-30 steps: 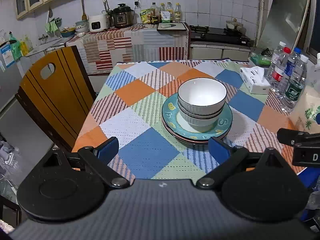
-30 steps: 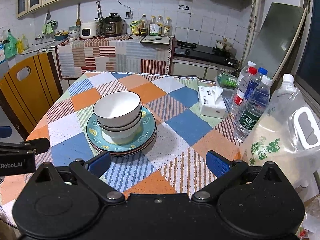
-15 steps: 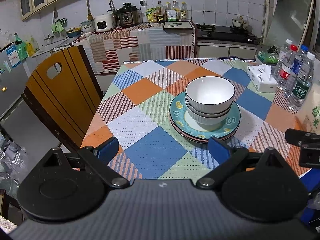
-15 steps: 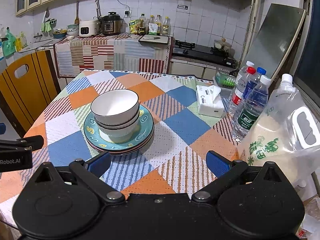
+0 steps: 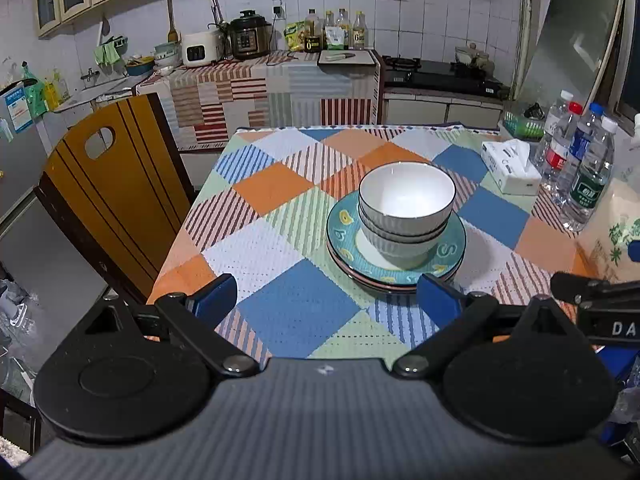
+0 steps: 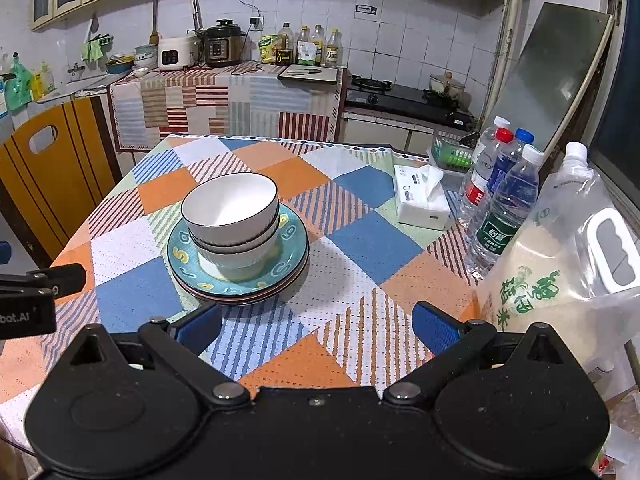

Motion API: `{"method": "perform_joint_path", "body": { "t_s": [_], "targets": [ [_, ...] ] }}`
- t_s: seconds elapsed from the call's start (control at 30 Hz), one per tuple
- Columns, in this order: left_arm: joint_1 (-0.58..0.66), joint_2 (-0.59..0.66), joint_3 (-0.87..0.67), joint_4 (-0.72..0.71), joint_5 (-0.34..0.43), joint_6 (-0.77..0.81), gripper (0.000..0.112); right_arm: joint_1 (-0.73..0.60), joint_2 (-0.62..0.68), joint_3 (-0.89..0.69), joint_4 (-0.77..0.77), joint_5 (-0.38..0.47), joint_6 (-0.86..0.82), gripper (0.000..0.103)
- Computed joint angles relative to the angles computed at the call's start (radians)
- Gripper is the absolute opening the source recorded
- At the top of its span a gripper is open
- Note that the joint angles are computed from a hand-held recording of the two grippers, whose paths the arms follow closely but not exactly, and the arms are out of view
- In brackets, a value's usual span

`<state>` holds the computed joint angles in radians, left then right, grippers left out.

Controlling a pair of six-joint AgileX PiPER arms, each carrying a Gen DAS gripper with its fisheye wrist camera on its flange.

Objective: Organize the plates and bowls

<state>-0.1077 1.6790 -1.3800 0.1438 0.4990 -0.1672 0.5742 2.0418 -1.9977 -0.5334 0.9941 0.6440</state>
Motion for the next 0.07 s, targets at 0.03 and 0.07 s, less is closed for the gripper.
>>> {"method": "perform_joint_path", "body": {
  "t_s": [0.03,0.07],
  "targets": [
    [0.001,-0.001,-0.002,-0.007,0.002,0.008,0.098,-0.001,0.000,0.001,0.002,0.000,-0.001,0.102],
    [0.002,-0.001,-0.008,-0.016,0.009,0.016,0.098,-0.001,0.000,0.001,0.001,0.001,0.002,0.103]
  ]
}}
